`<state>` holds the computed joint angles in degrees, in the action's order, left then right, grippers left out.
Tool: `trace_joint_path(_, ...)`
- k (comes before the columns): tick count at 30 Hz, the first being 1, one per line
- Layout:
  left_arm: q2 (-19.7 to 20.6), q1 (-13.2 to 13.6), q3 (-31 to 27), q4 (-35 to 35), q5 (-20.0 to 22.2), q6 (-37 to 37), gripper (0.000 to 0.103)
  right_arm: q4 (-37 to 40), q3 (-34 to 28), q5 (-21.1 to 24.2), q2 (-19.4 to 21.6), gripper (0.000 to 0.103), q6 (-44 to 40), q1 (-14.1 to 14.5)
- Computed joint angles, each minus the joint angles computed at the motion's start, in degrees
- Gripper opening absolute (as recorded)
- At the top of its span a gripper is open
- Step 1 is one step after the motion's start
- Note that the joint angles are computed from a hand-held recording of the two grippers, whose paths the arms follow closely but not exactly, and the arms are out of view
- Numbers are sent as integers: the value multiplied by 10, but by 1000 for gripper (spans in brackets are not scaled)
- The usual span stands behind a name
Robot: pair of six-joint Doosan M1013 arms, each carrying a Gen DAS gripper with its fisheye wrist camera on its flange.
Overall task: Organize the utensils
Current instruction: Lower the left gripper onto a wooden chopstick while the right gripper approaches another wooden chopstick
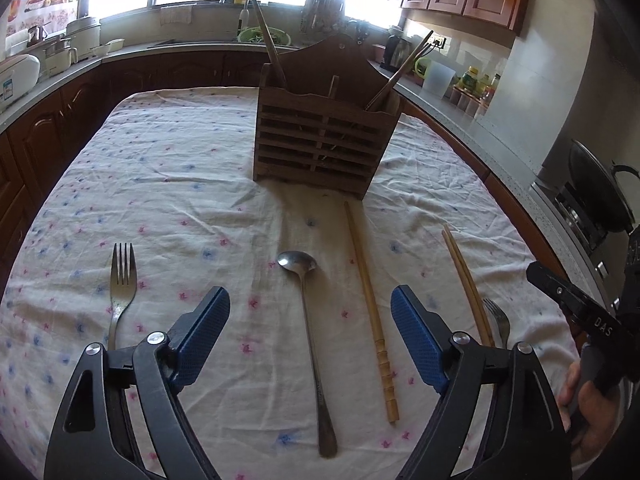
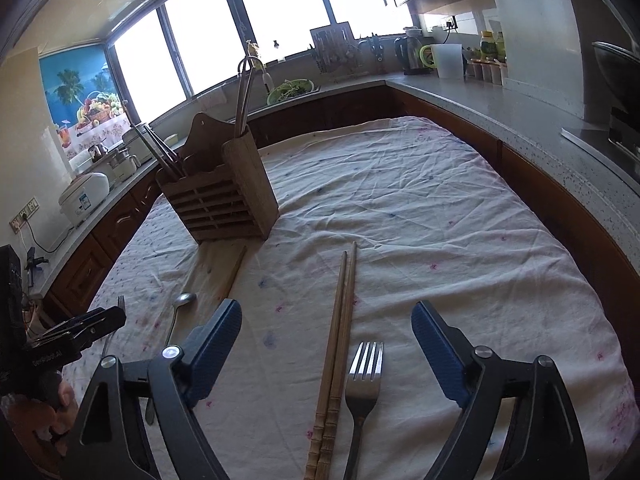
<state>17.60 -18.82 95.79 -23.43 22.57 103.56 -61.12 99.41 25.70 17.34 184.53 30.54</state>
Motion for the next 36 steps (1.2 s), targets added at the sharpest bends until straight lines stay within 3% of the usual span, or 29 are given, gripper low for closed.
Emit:
trace_joint_path(6, 30, -4, -42, -13, 42, 23, 58, 93, -21, -8, 15, 49, -82, -23)
trace_joint_path(12, 67, -10, -93, -7, 81, 28, 49, 236, -55, -2, 41, 29, -224, -47)
trace_joint_path(14, 82, -10, -111, -9, 96, 25, 36, 261, -67, 7, 50, 27, -254, -51)
trace_joint_path(22, 124, -18, -174, 26, 143, 2, 35, 324, -104, 31, 77, 23, -335, -64)
trace_joint_path(27, 150, -28, -207, 75, 178, -27, 29, 369, -131, 76, 99, 14, -395, -67)
trace_joint_path(28, 155, -30, -213, 84, 187, -33, 29, 370, -128, 67, 98, 14, -396, -69)
trace_joint_path(33, 154, -39, -207, 128, 174, -39, 29, 387, -131, 63, 100, 14, -417, -70)
trace_joint_path(36, 148, -38, -196, 117, 169, -18, 28, 391, -141, 76, 107, 14, -435, -68)
